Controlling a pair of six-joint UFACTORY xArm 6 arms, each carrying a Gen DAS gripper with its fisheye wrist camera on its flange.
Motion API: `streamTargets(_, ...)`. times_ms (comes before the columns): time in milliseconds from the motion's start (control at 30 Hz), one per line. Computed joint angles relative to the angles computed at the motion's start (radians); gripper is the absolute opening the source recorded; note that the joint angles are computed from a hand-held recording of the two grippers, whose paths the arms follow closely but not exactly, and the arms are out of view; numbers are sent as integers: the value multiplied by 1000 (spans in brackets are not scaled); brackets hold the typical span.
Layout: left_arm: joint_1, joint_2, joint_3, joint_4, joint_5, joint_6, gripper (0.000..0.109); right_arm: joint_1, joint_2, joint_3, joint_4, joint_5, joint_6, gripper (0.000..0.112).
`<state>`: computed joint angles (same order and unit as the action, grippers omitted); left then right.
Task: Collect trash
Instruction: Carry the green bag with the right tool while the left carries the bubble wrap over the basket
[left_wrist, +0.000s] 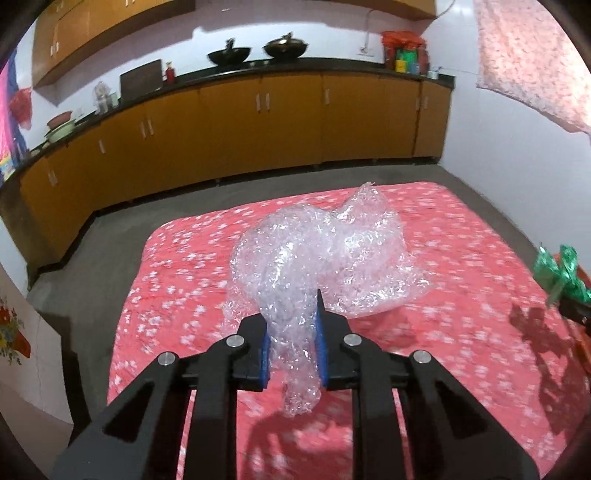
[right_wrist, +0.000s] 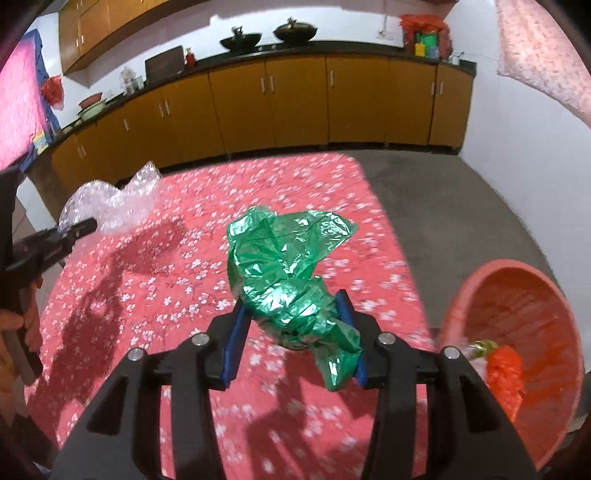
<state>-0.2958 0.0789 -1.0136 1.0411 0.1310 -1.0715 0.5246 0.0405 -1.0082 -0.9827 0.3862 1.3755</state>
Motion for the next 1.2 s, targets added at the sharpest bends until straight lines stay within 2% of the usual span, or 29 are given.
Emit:
streamTargets(267, -117, -75, 29, 38, -3, -44, 18, -3, -222, 165, -68, 84, 93, 46)
streamTargets(700, -280, -55, -38, 77, -7, -86, 18, -49, -532, 396, -67, 214, 139, 46)
streamTargets(967, -344, -10, -84, 52, -30, -67, 18, -95, -666, 494, -36, 263, 130, 46)
streamTargets(1200, -401, 53, -141, -49, -42, 13, 18, -132, -746, 555, -11, 296, 127, 46)
